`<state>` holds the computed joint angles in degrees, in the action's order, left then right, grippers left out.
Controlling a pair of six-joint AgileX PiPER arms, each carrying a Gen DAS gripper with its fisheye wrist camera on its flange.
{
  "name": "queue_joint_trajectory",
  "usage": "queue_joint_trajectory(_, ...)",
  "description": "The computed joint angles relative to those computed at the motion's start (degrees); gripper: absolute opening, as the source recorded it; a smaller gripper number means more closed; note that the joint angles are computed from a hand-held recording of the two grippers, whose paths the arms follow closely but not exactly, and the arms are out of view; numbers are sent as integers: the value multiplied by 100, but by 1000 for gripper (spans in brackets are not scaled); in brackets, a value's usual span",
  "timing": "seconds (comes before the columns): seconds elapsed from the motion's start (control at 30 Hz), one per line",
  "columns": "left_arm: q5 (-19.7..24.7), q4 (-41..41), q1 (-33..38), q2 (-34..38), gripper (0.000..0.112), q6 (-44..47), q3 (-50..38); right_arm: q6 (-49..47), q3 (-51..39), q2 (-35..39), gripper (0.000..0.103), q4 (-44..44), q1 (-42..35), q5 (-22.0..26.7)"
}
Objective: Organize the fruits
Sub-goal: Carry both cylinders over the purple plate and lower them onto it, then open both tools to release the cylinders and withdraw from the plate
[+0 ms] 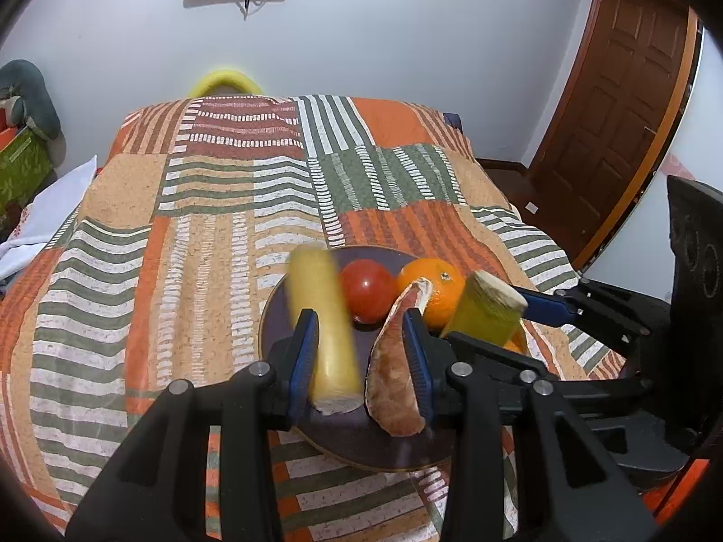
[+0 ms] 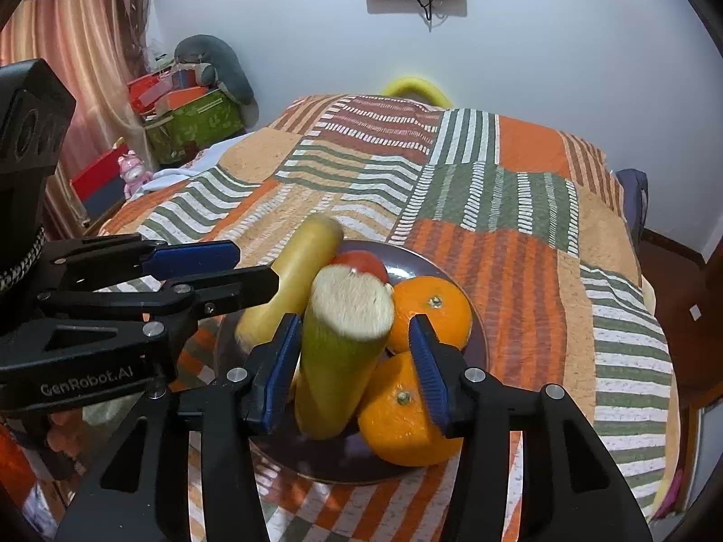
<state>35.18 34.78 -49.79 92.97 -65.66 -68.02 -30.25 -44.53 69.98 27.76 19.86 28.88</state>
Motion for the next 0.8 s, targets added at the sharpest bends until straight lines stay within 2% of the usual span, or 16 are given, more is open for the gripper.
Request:
queue_joint_trajectory(0.3, 619, 329, -472, -408, 38, -342, 61, 163, 119, -515, 46, -123, -170, 276)
queue_joint_trajectory(0.6, 1717, 799, -1435, -997, 38, -1005, 47, 860, 186, -1496, 46, -704, -165, 870)
queue_joint_trajectory(0.8, 2670, 1040, -2385, -1324, 38, -1582, 15, 1317, 170, -2292, 46, -1062, -118, 1424)
